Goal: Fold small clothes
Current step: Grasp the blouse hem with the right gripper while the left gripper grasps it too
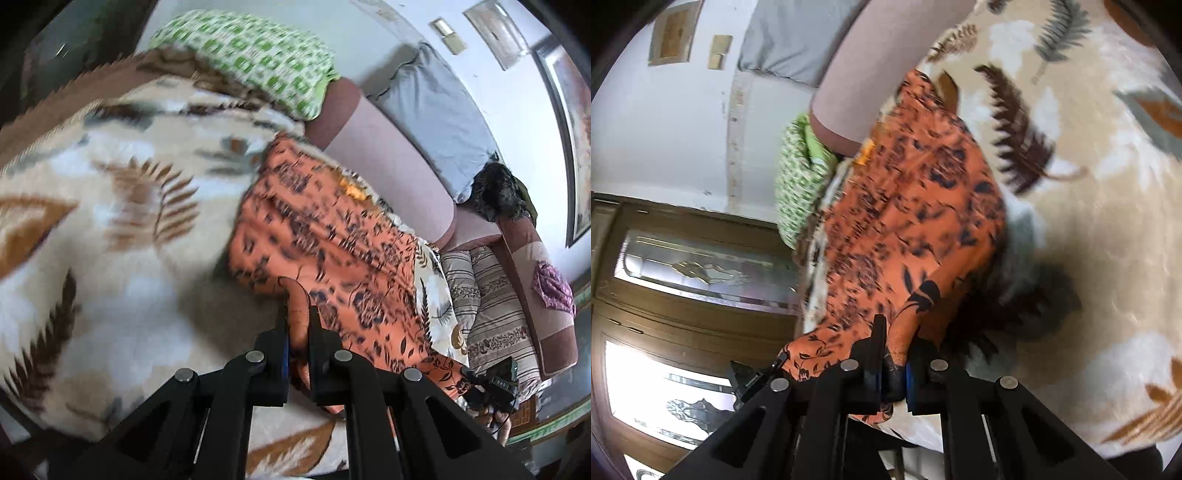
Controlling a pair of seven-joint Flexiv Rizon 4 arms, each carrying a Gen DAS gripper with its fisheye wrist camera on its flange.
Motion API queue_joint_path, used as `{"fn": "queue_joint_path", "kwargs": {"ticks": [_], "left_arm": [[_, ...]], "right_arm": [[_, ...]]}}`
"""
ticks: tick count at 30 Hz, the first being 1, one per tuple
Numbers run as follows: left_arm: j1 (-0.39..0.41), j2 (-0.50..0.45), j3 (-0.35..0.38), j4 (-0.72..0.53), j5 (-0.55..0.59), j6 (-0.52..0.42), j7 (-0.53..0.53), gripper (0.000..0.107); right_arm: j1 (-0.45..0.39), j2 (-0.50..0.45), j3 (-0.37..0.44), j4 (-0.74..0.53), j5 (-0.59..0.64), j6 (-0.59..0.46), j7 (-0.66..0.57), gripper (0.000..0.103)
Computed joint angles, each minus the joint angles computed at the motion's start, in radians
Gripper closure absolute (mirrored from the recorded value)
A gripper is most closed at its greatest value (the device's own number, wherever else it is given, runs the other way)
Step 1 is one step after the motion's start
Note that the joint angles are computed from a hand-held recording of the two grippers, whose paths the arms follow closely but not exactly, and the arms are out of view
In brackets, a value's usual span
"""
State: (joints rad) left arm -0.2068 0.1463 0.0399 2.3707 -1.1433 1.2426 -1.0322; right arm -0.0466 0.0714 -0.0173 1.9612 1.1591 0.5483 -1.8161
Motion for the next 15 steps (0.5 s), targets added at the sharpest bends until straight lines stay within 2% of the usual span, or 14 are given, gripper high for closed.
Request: {"fn": "queue_joint_path", "kwargs": {"ticks": [6,10,13,15], "left_arm": [[0.058,-0.158,-0.029,-0.209,0.061,0.005,0.048,0.099],[0.118,-0.307,-0.077,-0.398,0.075,0.02,0.083,0.099],[0.167,-0.439,-0.107,-0.559,0.179,0.033,0.046,0.099],[0.182,-0.541,-0.111,-0.673,0.258,0.058,-0.033,0.099]], "right_arm": [[0.003,-0.137,0.003,-0.193,0.033,-0.006,-0.047,0.094],[0.002,-0.306,0.027,-0.42,0.03,0.033,-0.047,0.094],[0.017,-0.457,0.038,-0.613,0.014,0.095,-0.024,0.094],[0.037,-0.562,0.035,-0.732,-0.027,0.121,0.032,0.094]]}}
